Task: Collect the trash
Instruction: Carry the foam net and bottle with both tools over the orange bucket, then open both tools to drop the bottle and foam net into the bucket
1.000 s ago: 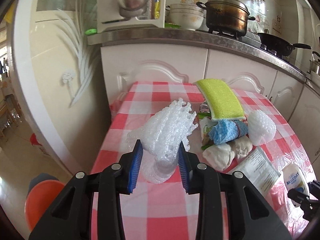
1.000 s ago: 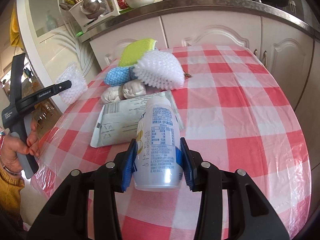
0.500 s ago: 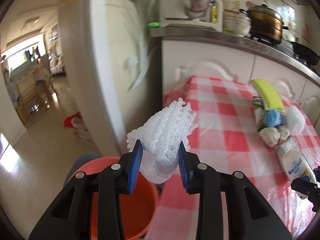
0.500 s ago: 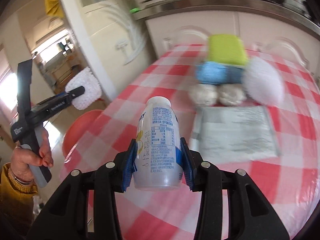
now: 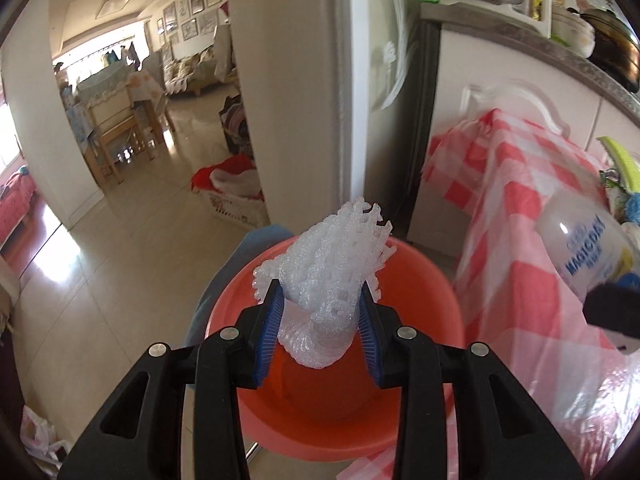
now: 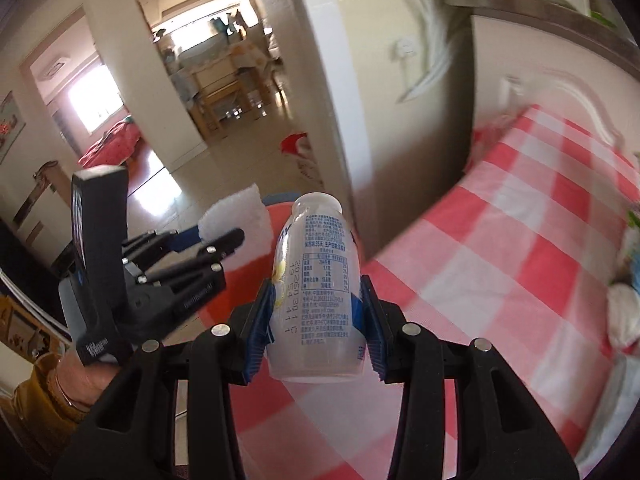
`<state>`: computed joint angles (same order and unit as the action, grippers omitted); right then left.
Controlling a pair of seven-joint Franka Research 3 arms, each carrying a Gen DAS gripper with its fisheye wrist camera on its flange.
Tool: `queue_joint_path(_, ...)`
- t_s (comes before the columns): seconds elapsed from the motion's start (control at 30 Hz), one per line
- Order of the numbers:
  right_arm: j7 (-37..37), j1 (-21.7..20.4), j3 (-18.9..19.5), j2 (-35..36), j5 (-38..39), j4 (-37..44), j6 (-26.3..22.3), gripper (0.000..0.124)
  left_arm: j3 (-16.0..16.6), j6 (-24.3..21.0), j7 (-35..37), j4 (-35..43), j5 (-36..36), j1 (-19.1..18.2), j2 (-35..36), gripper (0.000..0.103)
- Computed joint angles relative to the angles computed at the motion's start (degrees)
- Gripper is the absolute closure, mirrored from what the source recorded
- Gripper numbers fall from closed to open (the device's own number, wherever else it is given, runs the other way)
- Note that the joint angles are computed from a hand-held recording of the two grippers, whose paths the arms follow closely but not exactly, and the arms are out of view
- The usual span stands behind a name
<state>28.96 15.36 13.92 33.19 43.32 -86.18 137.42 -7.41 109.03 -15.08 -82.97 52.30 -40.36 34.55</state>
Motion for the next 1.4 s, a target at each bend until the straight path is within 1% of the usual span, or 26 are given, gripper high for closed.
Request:
queue_joint_path(0.17, 4.14, 3.39, -0.6, 4.94, -4.65, 6.36, -1.15, 0.08, -0.4, 1.14, -0.95, -2.25, -1.88, 1.18, -0.3, 0.061)
queue_joint_path(0.27, 6.47, 4.78, -0.67, 7.51, -7.0, 9.34, -1.3, 0.08, -0.56, 2.41, -1.11, -2.89, -2.86, 1.9, 0.05, 0.056)
queue_joint_path(0.33, 8.05, 5.12, -0.49, 9.4, -8.31, 12.02, -3.42, 0.079, -0.58, 3.01, -0.83, -3.1, -3.37, 2.16, 0.44, 0.054)
queue_joint_path(0.37, 8.7, 5.48, -0.56, 9.87, -8.83, 12.51, -3.2, 0.073, -0.65, 3.33, -0.51, -2.97, -3.84, 2.39, 0.77, 0.052)
queue_joint_path(0.4, 9.41, 5.97, -0.66, 10.22, -9.35, 12.75, -2.5, 0.064, -0.64, 3.71, -0.53, -3.08, -4.14, 2.48, 0.92, 0.049)
queue_joint_path(0.47, 9.91, 5.65, -0.19, 10.63, -9.28, 12.99, -2.17, 0.055, -0.61, 4.33, -0.46, -3.41, -4.64, 2.59, 1.0, 0.043)
queue_joint_path(0.53, 9.89, 4.82, 0.46, 10.32, -8.4, 12.18, -1.62, 0.054, -0.46, 3.6, 0.09, -2.65, -4.92, 2.3, 1.6, 0.029)
queue_joint_path(0.57, 9.79, 4.45, 0.69, 10.06, -7.9, 11.65, -1.12, 0.052, -0.36, 3.03, 0.39, -2.21, -4.97, 2.07, 1.83, 0.026)
queue_joint_path(0.6, 9.82, 4.04, 0.84, 9.59, -7.21, 10.75, -0.19, 0.048, -0.26, 2.56, 0.73, -1.99, -4.98, 1.93, 1.89, 0.021)
queue_joint_path(0.63, 9.81, 3.55, 1.07, 9.33, -6.54, 10.24, 0.14, 0.047, -0.15, 1.81, 1.16, -1.45, -4.97, 1.72, 2.13, 0.014)
queue_joint_path(0.67, 9.7, 2.68, 1.52, 9.04, -5.42, 9.73, 0.03, 0.047, 0.0, 0.71, 1.57, -0.65, -4.83, 1.32, 2.45, 0.012)
queue_joint_path(0.73, 9.42, 1.49, 1.9, 8.58, -3.73, 8.92, 0.15, 0.046, 0.24, -0.03, 1.89, 0.24, -4.48, 0.99, 2.81, 0.011)
queue_joint_path(0.8, 8.54, 0.32, 2.25, 7.73, -1.91, 7.72, 0.82, 0.041, 0.25, 0.28, 1.73, 0.17, -4.52, 1.12, 2.55, 0.01)
queue_joint_path(0.87, 7.25, -0.99, 2.64, 6.55, 0.27, 5.93, 1.61, 0.041, 0.33, 0.58, 1.37, 0.0, -4.2, 1.03, 2.22, 0.01)
queue_joint_path(1.03, 5.68, -2.53, 2.53, 4.83, 3.69, 3.64, 2.43, 0.04, 0.43, -1.08, 2.68, 2.26, -3.72, 0.38, 3.11, 0.01)
queue_joint_path(1.23, 4.05, -3.98, 2.34, 3.66, 6.76, 2.56, 1.04, 0.038, 0.87, -3.84, 5.18, 5.6, -3.19, -0.98, 4.61, 0.01)
queue_joint_path(1.4, 3.01, -5.6, 2.39, 3.06, 10.13, 2.08, -0.87, 0.035, 1.25, -4.36, 5.11, 6.52, -2.82, -1.51, 4.55, 0.01)
